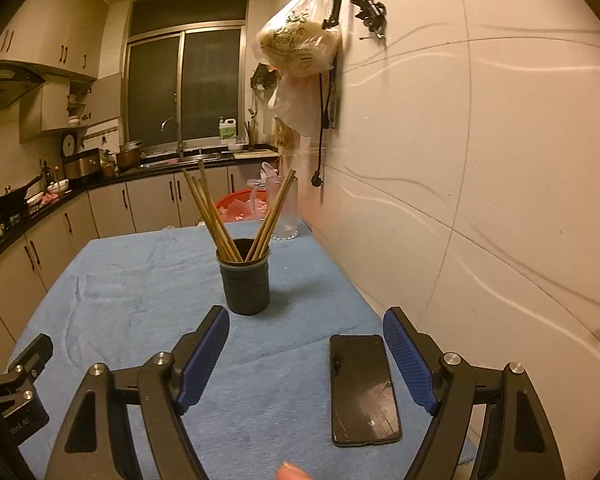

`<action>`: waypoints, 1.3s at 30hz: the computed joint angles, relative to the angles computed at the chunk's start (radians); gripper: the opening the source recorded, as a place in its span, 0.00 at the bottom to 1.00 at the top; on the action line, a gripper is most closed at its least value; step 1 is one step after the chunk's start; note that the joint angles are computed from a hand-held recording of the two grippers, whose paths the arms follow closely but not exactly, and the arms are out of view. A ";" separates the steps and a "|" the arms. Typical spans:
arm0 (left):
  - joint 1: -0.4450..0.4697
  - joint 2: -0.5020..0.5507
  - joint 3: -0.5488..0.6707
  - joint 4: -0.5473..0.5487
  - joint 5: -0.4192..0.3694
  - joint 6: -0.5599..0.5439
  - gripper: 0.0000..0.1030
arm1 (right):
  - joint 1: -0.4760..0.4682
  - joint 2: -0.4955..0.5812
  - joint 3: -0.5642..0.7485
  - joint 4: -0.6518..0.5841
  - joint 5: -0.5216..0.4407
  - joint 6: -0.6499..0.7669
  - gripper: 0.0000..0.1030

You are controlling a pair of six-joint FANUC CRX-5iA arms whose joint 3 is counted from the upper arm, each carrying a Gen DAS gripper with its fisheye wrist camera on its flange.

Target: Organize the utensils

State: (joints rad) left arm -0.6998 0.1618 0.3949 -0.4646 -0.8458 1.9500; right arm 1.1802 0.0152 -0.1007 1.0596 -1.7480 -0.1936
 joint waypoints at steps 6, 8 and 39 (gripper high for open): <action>-0.020 0.022 0.033 -0.061 -0.040 0.016 0.94 | -0.023 -0.001 0.001 -0.026 0.028 0.000 0.79; -0.012 0.018 0.020 -0.038 -0.019 0.004 0.94 | -0.031 0.000 0.000 -0.032 0.037 0.000 0.79; 0.012 0.057 0.040 -0.008 -0.061 -0.060 0.94 | -0.074 0.045 0.035 -0.092 0.082 0.051 0.79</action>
State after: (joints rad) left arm -0.6881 0.2192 0.4352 -0.4726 -0.9072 1.8899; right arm 1.1058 0.0604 -0.0661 0.9671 -1.6661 -0.1422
